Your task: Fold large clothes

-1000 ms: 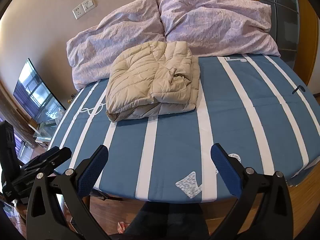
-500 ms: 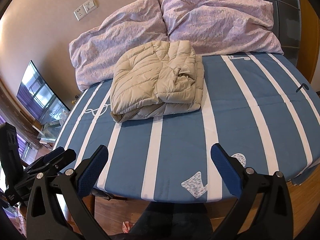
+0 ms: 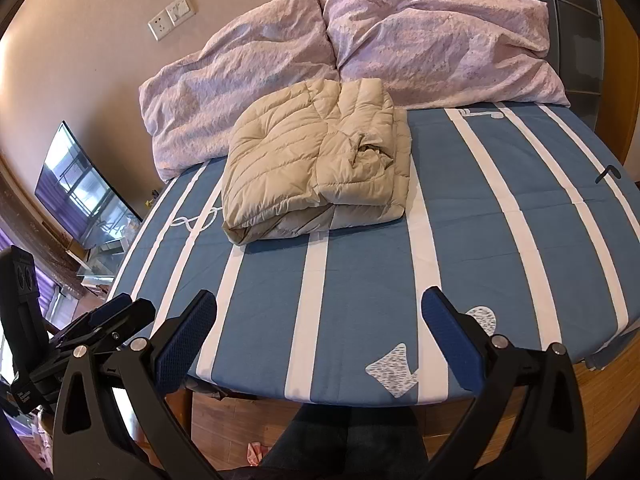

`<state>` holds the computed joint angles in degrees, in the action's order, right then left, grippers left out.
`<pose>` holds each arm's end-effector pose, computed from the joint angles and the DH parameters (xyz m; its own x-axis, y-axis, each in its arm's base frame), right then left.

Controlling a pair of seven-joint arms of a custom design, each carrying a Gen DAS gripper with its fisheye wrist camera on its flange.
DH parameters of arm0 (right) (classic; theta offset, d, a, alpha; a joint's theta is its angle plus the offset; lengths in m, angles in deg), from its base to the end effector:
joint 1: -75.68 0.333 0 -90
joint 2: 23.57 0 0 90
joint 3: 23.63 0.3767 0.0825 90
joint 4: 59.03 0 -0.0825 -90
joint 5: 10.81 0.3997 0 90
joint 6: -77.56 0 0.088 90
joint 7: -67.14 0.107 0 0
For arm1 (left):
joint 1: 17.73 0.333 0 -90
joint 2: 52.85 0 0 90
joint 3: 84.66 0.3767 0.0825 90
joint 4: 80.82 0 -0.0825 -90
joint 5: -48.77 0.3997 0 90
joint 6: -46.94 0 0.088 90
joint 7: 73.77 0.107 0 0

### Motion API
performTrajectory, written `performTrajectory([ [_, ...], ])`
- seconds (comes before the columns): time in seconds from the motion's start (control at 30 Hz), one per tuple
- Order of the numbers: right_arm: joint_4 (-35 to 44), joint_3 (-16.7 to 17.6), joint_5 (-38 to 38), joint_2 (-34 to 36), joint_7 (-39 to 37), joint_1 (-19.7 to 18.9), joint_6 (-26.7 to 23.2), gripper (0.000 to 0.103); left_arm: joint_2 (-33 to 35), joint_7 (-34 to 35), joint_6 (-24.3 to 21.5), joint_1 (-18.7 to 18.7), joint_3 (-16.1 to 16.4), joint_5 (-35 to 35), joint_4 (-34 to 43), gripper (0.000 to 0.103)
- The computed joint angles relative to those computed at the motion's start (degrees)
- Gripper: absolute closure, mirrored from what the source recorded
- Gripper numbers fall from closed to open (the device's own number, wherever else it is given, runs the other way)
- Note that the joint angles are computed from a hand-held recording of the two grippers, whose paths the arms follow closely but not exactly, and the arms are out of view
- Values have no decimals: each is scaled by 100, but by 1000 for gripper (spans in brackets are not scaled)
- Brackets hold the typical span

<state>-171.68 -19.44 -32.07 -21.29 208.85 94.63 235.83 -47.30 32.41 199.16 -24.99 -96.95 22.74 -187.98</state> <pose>0.5744 0.2612 0.5925 -0.0881 -0.9522 -0.2924 -0.7156 0.2647 -0.6464 0.6218 -0.2014 0.5937 -0.3631 -0.8964 0.2544 -0.7556 0.1235 -0.6433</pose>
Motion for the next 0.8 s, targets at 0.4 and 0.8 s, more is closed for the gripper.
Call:
performTrajectory([
  [0.4, 5, 0, 42, 23, -31, 20, 3, 1, 69, -59, -10, -14, -4, 96, 53, 2],
  [0.8, 24, -5, 47, 31, -28, 28, -8, 1, 97, 10, -36, 16, -25, 43, 86, 2],
])
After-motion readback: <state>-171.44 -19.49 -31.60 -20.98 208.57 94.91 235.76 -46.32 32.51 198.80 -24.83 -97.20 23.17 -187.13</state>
